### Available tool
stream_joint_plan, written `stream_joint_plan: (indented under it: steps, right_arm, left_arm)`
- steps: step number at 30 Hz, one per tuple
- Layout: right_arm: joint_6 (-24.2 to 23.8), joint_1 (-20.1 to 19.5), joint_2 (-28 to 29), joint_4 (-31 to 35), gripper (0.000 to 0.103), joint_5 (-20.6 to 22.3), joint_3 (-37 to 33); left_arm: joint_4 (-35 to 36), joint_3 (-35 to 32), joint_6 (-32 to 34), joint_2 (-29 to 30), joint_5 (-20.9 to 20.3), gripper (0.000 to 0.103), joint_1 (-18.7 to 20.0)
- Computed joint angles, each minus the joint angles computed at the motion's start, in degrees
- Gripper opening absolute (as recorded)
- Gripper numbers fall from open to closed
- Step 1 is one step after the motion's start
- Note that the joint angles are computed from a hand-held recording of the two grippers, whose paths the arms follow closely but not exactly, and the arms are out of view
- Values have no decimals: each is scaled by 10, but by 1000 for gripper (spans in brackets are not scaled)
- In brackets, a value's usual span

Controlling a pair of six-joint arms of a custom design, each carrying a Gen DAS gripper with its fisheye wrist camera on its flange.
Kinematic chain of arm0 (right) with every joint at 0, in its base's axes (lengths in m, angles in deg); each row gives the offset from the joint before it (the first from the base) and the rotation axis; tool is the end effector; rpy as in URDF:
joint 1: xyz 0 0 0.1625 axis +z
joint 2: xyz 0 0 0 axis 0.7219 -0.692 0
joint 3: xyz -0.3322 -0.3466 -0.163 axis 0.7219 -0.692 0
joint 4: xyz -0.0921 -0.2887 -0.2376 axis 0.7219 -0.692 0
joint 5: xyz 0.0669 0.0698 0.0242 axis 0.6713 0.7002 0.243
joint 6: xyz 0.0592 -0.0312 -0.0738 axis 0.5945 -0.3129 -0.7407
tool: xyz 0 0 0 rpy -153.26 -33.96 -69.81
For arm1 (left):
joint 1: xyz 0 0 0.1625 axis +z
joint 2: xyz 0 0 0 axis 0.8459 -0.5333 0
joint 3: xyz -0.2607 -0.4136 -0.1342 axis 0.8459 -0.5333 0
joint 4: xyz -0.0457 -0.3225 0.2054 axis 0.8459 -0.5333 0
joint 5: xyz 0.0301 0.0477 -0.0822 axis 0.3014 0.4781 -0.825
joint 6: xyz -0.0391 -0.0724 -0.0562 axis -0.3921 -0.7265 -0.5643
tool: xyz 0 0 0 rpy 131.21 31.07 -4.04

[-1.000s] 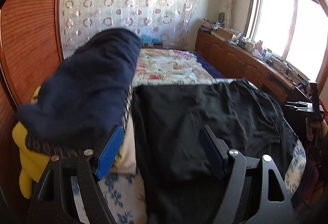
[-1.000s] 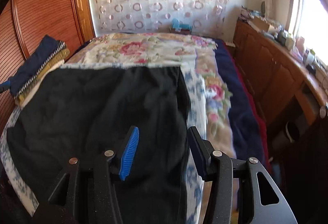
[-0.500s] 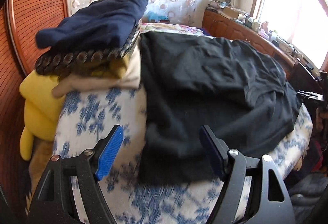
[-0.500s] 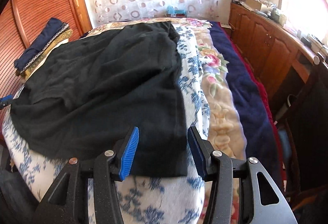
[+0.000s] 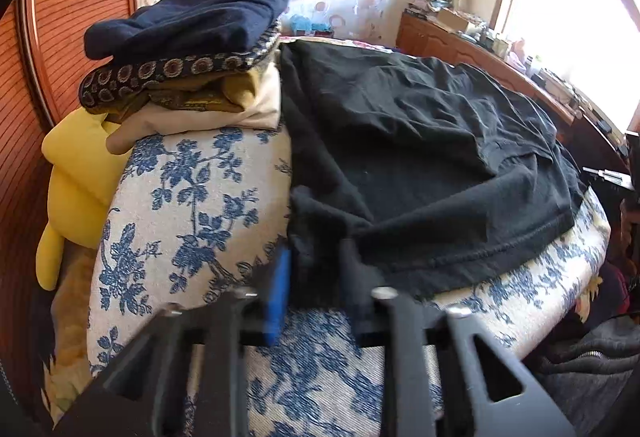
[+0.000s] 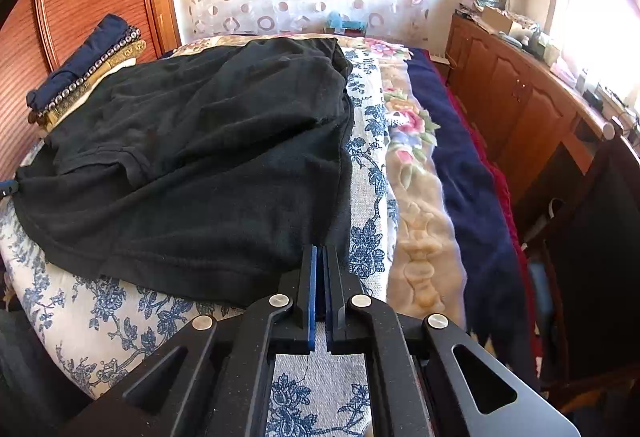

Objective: Fold small clothes

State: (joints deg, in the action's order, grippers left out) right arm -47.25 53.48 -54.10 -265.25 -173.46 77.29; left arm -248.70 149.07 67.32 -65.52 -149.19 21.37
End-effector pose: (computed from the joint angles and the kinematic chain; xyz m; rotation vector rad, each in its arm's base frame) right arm 0.1945 -0.6753 0.1488 0.5753 -2.2201 0.8388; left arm 0.0454 -0.7168 0.2777 0.5733 2.3991 -0.8219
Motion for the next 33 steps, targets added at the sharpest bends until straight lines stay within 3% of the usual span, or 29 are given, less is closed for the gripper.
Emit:
stream_joint_plan:
  steps: [2, 7, 13, 21, 22, 25, 27, 28, 29, 31, 33]
  right_arm:
    - [-1, -2, 1, -18, 2, 5, 5]
    - [-7, -6, -6, -55, 2, 24, 31]
    - [-13, 2, -15, -80, 1, 2, 57]
    - [-7, 4, -13, -78, 1, 2, 60]
    - [-7, 5, -13, -82, 1, 4, 60]
    - [-5, 9, -15, -93, 2, 5, 57]
    - [-9, 12, -14, -102, 4, 6, 54]
    - [-11, 14, -13, -105, 6, 7, 52]
    - [-11, 15, -12, -107, 8, 11, 50]
    - [-13, 18, -7, -107, 18, 18, 41]
    - [-13, 20, -1, -103, 48, 24, 32]
  left_arm:
    - [-4, 9, 1, -5, -3, 7, -2]
    - [-13, 40, -3, -35, -12, 4, -15]
    - [1, 47, -11, -44, 23, 4, -25]
    - [-15, 45, -13, -40, 2, 4, -21]
    - [-18, 45, -11, -40, 2, 6, -22]
    - [-41, 49, 2, -41, -4, 43, -26]
    - [-45, 47, 6, -40, -12, 45, -28]
    - [-44, 44, 6, -38, -11, 53, -29]
    - [-48, 42, 8, -36, -13, 71, -29]
    - [-52, 36, 11, -31, -20, 79, -29]
    - [-39, 24, 10, -24, -22, 79, -30]
